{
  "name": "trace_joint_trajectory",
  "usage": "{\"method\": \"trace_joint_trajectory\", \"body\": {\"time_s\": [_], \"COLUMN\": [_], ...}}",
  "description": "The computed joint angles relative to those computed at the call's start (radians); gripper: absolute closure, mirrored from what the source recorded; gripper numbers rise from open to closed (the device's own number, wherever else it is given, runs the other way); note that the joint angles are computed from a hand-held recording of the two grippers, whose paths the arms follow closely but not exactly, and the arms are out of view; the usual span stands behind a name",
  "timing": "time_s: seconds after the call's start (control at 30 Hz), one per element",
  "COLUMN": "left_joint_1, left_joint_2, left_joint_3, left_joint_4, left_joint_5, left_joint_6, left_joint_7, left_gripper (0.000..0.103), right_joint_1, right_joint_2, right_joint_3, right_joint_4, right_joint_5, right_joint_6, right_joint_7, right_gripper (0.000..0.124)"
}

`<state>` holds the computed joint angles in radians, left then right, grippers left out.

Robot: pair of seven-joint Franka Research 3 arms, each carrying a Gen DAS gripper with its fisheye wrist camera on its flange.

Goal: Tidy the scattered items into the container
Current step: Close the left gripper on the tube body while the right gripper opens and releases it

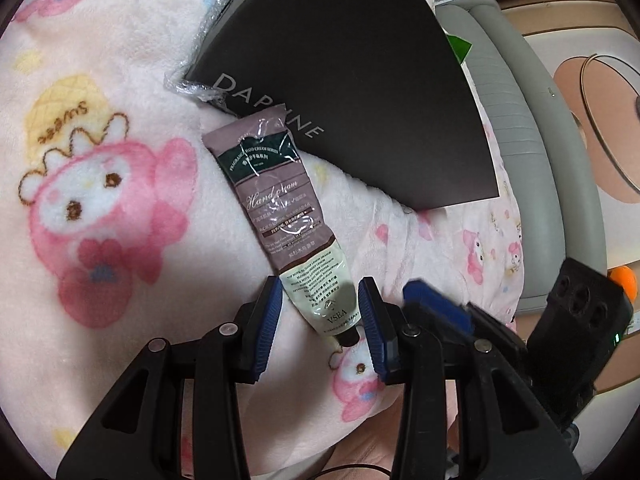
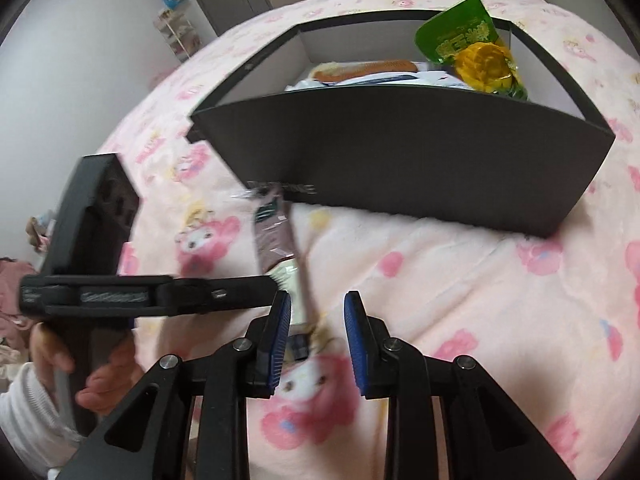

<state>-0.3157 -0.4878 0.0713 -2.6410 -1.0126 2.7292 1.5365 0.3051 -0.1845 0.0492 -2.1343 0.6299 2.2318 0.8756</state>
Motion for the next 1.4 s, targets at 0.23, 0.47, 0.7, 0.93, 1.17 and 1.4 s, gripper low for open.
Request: {"method": "trace_joint_trajectory", "body": {"time_s": [0.23,0.47,0.7,0.93,1.17,1.4], "left_joint_1": [0.028,0.030,0.000,-0.023,0.021,0.050], "left_joint_2": [0.046,0.054,0.025,0.025,0.081,0.125], "left_joint_3": [-0.005,-0.034,-0.036,0.028,0.025,-0.016], "left_joint_4": [0.025,0.027,0.018,0.010,0.059,0.069], "left_joint_5": [0.034,0.079,0.149,0.150,0.168,0.199], "left_joint_6": [0.024,0.056,0.061,0.084,0.066,0.097], "left_joint_7": [-0.036,-0.086,-0.136,-0.141,-0.126,-0.164], "left_gripper": [0.064,0.075,0.083,0.066,0.064,0.068], "right_joint_1": [0.016,0.016,0.011,0.009,-0.006,-0.015], "right_joint_2": [0.022,0.003,-0.008,0.008,-0.012,-0.001], "right_joint_3": [0.014,0.019,0.001,0.011,0.009,-0.031], "right_joint_4": [-0.027,-0.069,-0.056,-0.067,-0.079,-0.048], "right_joint_5": [-0.011,-0.017,0.003,-0.018,-0.077,0.007], "right_joint_6": [-0.026,0.091,0.082,0.134,0.193,0.155], "right_joint_7": [-0.021,0.039,0.031,0.071,0.104,0.089], "right_gripper": [0.091,0.099,0.099,0.097,0.096,0.094]}}
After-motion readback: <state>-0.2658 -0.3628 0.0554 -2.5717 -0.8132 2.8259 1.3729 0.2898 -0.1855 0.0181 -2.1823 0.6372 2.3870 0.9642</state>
